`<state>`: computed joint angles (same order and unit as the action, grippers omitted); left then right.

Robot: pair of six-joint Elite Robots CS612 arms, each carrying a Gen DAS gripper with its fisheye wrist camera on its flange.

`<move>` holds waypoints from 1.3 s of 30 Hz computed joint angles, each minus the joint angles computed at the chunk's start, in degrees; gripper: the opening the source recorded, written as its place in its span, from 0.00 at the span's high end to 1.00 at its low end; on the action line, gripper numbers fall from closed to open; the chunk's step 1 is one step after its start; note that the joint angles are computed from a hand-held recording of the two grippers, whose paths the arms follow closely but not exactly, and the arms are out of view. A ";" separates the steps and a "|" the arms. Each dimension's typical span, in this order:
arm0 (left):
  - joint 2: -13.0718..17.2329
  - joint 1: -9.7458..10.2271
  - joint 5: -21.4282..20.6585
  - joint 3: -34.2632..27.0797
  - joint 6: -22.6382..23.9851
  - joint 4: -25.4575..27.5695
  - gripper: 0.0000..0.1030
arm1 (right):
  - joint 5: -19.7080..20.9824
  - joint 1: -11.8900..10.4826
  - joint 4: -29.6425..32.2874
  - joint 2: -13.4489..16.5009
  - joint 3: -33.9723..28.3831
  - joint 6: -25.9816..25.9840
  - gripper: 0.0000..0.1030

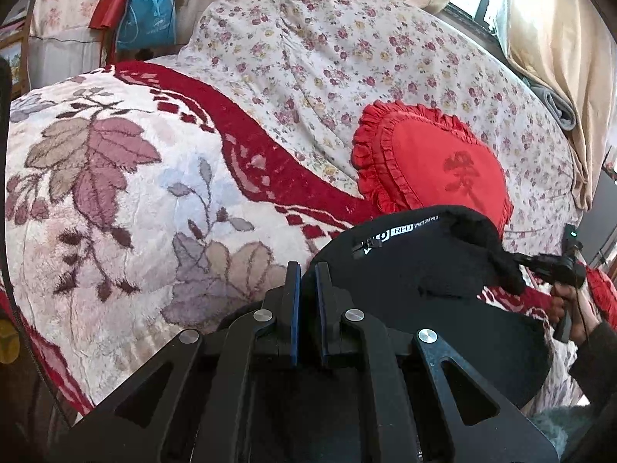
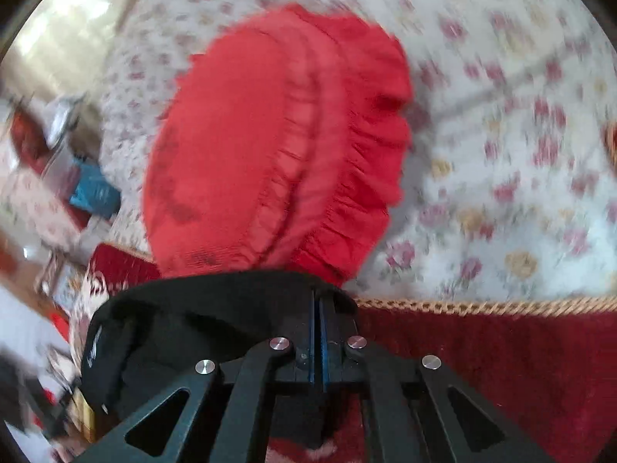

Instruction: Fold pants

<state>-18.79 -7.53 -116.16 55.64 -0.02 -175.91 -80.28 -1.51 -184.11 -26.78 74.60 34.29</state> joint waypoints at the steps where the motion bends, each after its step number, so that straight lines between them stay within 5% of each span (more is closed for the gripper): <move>1: -0.03 0.04 0.01 0.10 -0.17 -0.33 0.94 | -1.13 0.31 -0.69 -0.56 0.74 -1.91 0.98; 9: -2.08 1.15 -0.56 6.97 -1.28 -5.96 0.94 | -5.69 3.82 -8.11 -9.40 16.02 -26.47 0.98; 14: -3.29 2.86 -1.65 10.85 -2.29 -3.45 0.91 | -6.49 5.91 -8.25 -12.17 24.66 -34.56 0.99; 19: -4.27 4.59 -3.52 13.24 -9.89 -1.42 0.83 | -9.66 6.04 -3.67 -13.99 28.43 -30.84 0.98; 21: -4.04 5.62 -9.10 13.24 -16.10 -1.10 0.66 | -11.30 5.79 -5.77 -14.25 29.23 -28.42 0.98; 26: -1.82 6.17 -24.19 10.79 -29.99 1.30 0.64 | -16.41 5.54 -7.77 -14.89 29.31 -20.14 0.97; 29: -0.94 5.24 -30.23 10.01 -31.61 5.45 0.64 | -17.67 5.93 -8.08 -15.44 28.57 -14.63 0.97; 32: -0.42 4.30 -31.95 9.76 -32.57 6.24 0.64 | -17.17 6.35 -10.63 -15.54 28.28 -12.27 0.97; 39: 3.88 4.05 -32.64 5.02 -45.81 -3.00 0.64 | -16.81 7.54 -8.40 -14.95 26.48 -16.17 0.97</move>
<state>-14.92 -3.48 -148.80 60.66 -45.83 -178.91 -97.09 6.02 -192.51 -41.73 101.08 18.12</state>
